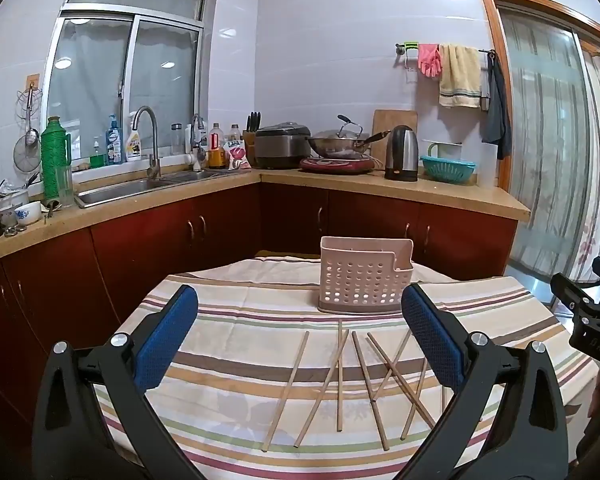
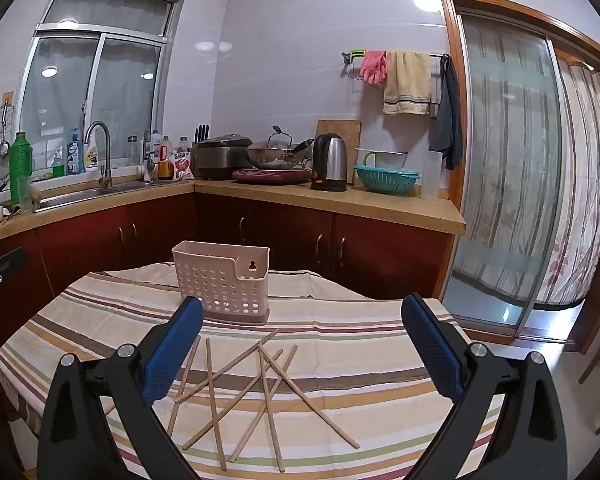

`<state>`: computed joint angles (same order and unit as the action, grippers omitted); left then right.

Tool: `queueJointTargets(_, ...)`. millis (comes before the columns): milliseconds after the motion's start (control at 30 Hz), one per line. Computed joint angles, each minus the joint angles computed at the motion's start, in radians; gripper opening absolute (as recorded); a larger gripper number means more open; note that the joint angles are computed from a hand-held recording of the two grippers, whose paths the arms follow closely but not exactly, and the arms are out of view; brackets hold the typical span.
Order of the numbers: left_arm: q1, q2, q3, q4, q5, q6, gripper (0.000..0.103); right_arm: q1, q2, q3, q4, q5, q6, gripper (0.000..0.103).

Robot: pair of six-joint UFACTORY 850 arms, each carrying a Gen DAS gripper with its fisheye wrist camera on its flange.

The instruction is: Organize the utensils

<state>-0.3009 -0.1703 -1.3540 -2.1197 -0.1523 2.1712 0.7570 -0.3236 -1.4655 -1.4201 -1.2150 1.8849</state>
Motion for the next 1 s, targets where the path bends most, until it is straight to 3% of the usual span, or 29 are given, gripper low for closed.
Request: queueJointTargets(1000, 0.005, 0.000, -0.002, 0.038, 0.000, -0.036, 0.099, 0.005, -0.007, -0.013, 0.002, -0.006, -0.004, 0.097)
